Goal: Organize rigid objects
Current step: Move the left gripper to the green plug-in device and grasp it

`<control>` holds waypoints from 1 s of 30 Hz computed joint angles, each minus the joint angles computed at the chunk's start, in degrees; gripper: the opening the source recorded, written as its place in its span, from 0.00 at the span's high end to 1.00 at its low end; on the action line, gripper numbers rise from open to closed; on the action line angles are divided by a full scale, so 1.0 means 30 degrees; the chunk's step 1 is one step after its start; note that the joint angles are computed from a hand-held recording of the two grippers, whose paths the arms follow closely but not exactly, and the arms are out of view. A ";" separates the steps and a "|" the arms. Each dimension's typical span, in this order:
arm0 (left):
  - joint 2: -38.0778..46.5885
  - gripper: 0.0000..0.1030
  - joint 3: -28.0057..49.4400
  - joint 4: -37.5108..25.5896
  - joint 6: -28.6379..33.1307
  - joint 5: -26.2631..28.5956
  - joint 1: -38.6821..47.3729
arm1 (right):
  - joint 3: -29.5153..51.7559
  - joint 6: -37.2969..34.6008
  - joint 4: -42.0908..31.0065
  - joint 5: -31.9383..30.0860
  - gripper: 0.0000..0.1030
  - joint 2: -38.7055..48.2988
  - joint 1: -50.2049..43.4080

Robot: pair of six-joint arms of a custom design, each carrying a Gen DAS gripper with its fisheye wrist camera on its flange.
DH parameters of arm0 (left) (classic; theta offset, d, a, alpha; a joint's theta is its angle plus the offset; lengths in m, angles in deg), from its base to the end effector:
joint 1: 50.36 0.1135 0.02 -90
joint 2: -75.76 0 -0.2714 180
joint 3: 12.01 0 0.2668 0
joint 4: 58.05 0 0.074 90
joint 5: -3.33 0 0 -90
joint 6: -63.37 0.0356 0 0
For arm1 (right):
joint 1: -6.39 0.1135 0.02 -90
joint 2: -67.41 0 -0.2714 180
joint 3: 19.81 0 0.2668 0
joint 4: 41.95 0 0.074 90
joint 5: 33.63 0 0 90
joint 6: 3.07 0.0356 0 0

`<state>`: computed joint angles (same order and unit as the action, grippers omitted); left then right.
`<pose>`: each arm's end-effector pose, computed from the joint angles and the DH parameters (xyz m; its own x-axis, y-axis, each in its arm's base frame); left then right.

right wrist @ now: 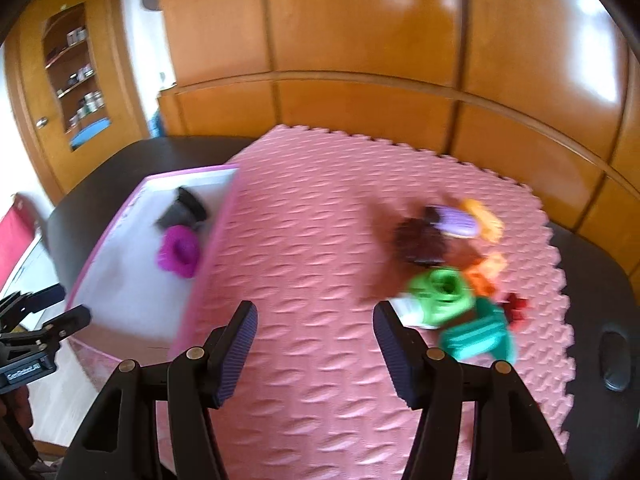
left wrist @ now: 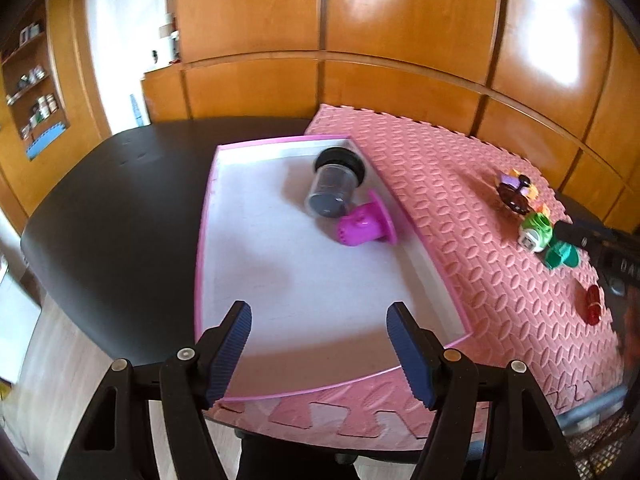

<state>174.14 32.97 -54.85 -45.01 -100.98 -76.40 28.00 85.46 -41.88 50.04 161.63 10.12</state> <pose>0.2627 -0.1186 0.0845 -0.7444 0.0237 -0.6673 0.0511 0.9985 -0.0216 0.2986 0.0234 0.1118 -0.7181 -0.0724 -0.6922 -0.1591 0.9853 0.0620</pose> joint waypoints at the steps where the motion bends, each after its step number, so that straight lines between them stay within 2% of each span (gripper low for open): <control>1: 0.0068 0.31 0.0126 -0.0068 0.0014 -0.0042 -0.0151 | -0.0065 -0.0063 -0.0042 -0.0025 0.41 -0.0134 -0.0381; 6: 0.0566 0.31 0.1059 -0.0755 0.0045 0.0322 -0.0653 | -0.0149 -0.0882 -0.0096 -0.0090 0.41 -0.0501 -0.3389; 11: 0.1159 0.31 0.2058 -0.1295 0.0318 0.0444 -0.1435 | 0.0445 -0.1112 0.0521 -0.0394 0.41 0.0686 -0.6712; 15: 0.2004 0.31 0.3340 -0.2061 0.0686 0.0323 -0.2029 | 0.0967 0.0208 0.1796 -0.0851 0.41 0.2746 -0.9295; 18: 0.2656 0.31 0.4494 -0.2596 0.0913 0.0321 -0.2462 | 0.2202 0.1699 0.0584 -0.1661 0.41 0.4073 -1.0669; 24: 0.5108 0.31 0.7994 -0.3807 0.1555 0.1095 -0.3376 | 0.2580 0.2759 0.0359 -0.2894 0.41 0.4294 -1.1829; 30: 0.8071 0.34 1.2348 -0.5209 0.2187 0.1990 -0.4131 | 0.2627 0.2415 0.0262 -0.2865 0.41 0.4407 -1.1576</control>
